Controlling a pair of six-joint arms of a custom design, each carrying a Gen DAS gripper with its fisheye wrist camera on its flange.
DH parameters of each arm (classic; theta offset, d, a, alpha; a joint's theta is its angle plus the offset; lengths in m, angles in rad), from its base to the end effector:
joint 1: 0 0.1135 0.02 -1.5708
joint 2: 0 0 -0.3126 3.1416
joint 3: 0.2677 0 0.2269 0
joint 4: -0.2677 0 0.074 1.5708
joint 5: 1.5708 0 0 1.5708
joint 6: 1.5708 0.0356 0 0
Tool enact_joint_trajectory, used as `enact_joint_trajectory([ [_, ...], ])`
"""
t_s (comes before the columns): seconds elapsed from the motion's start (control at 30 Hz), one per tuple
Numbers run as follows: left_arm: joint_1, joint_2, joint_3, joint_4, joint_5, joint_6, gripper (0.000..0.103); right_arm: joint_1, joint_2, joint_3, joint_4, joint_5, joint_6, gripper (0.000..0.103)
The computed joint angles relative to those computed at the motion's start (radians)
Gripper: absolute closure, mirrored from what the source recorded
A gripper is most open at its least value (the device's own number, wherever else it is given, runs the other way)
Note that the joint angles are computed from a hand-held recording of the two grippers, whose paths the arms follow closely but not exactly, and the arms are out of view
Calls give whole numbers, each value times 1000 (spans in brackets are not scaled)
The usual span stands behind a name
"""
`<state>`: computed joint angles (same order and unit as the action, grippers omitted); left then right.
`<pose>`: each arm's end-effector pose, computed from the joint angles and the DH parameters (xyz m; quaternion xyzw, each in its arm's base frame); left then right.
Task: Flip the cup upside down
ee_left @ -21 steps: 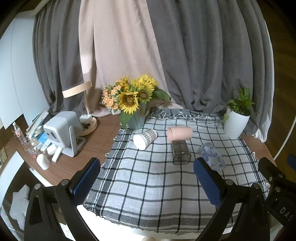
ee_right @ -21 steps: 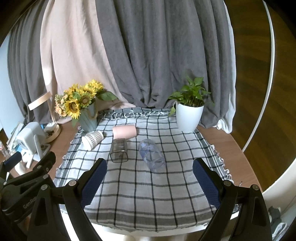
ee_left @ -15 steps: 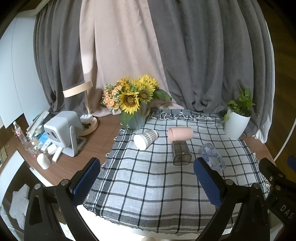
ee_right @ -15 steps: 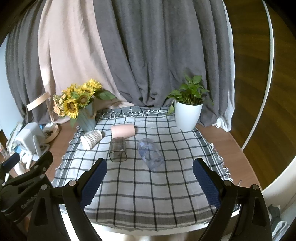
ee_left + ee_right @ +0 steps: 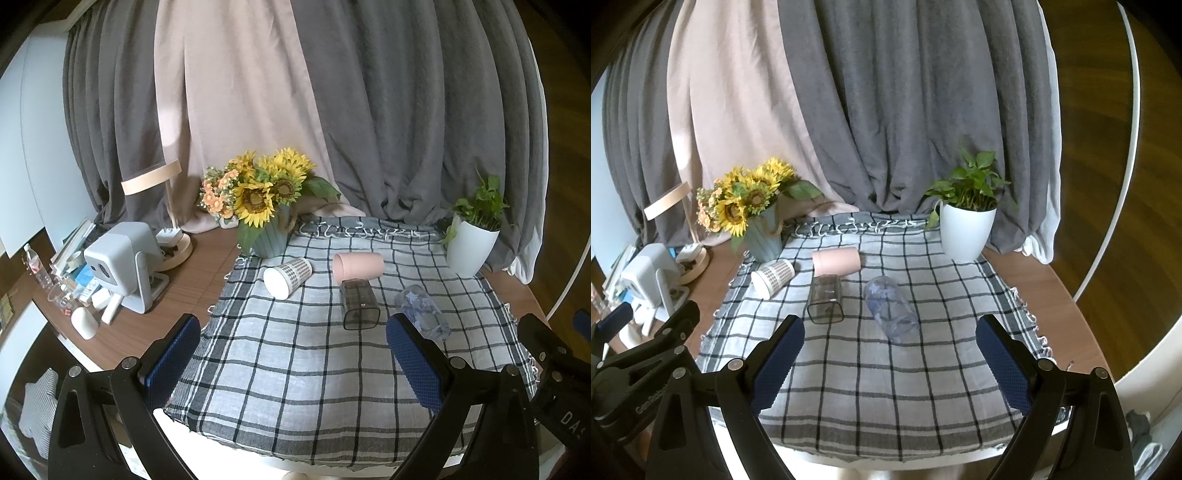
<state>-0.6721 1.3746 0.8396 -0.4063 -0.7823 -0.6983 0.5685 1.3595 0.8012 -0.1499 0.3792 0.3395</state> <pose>0.2006 -0.1275 0.2799 -0.1295 0.8774 0.0996 0.4510 0.2204 0.1252 0.2845 -0.0236 0.8953 0.0262 0.4441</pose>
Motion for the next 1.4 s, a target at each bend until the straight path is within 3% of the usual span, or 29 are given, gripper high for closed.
enact_joint_trajectory([
  [0.47, 20, 21, 10, 24, 25, 32, 0, -5, 15, 5, 8, 6, 0, 9],
  [0.77, 112, 34, -12, 104, 118, 127, 0, -1, 77, 43, 0, 7, 25, 9],
  [1.1, 363, 122, -19, 235, 363, 358, 0, 35, 277, 193, -54, 23, 130, 8],
  [1.4, 593, 360, 83, 351, 555, 648, 1, 58, 565, 464, -178, -2, 259, 8],
])
